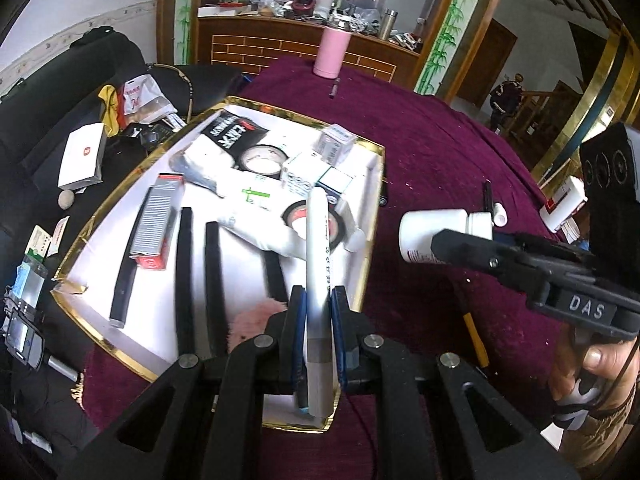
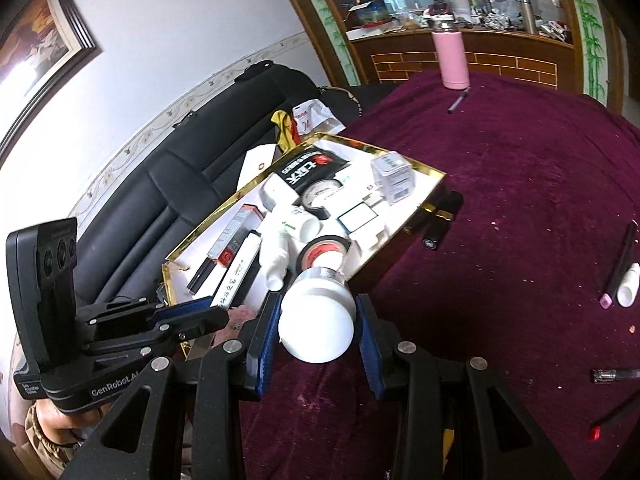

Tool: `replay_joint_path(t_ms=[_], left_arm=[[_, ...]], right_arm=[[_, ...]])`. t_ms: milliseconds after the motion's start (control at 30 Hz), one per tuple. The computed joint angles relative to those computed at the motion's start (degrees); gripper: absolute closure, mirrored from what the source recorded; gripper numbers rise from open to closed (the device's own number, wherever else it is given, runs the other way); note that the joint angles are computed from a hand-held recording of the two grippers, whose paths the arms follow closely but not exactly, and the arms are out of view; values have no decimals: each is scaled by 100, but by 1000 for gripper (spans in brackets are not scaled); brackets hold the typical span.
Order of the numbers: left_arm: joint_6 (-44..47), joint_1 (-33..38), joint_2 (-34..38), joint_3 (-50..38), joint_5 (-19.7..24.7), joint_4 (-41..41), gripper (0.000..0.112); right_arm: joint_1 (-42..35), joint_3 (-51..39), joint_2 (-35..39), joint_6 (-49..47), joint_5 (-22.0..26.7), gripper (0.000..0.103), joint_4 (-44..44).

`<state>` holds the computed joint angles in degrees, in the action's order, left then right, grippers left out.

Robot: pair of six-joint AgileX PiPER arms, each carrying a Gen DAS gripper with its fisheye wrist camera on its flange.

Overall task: Organize objects
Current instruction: 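Lower the held white marker and white bottle onto the tray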

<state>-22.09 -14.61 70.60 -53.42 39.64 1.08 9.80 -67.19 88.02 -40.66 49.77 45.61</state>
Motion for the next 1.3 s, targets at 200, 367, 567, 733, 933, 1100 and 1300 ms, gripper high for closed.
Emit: replay_joint_path(t_ms=[200, 367, 567, 733, 933, 1100, 1300], left_arm=[[249, 393, -129, 90, 16, -173, 100], [623, 879, -156, 215, -15, -472, 100], [993, 1310, 23, 306, -88, -755, 100], [1210, 1507, 170, 366, -164, -928, 100], [1365, 1680, 362, 423, -281, -1051, 100], [1447, 1781, 539, 412, -361, -1089, 100], [1224, 1734, 681, 314, -476, -820, 100]], right_arm=[[312, -67, 99, 120, -51, 63, -81], [591, -89, 197, 239, -135, 63, -222], [922, -213, 425, 437, -239, 63, -443], [1126, -405, 681, 660, -324, 63, -712], [1283, -548, 965, 914, -514, 63, -1003], [1379, -646, 1088, 1030, -695, 63, -1181], [1430, -683, 1232, 1008, -893, 63, -1148]])
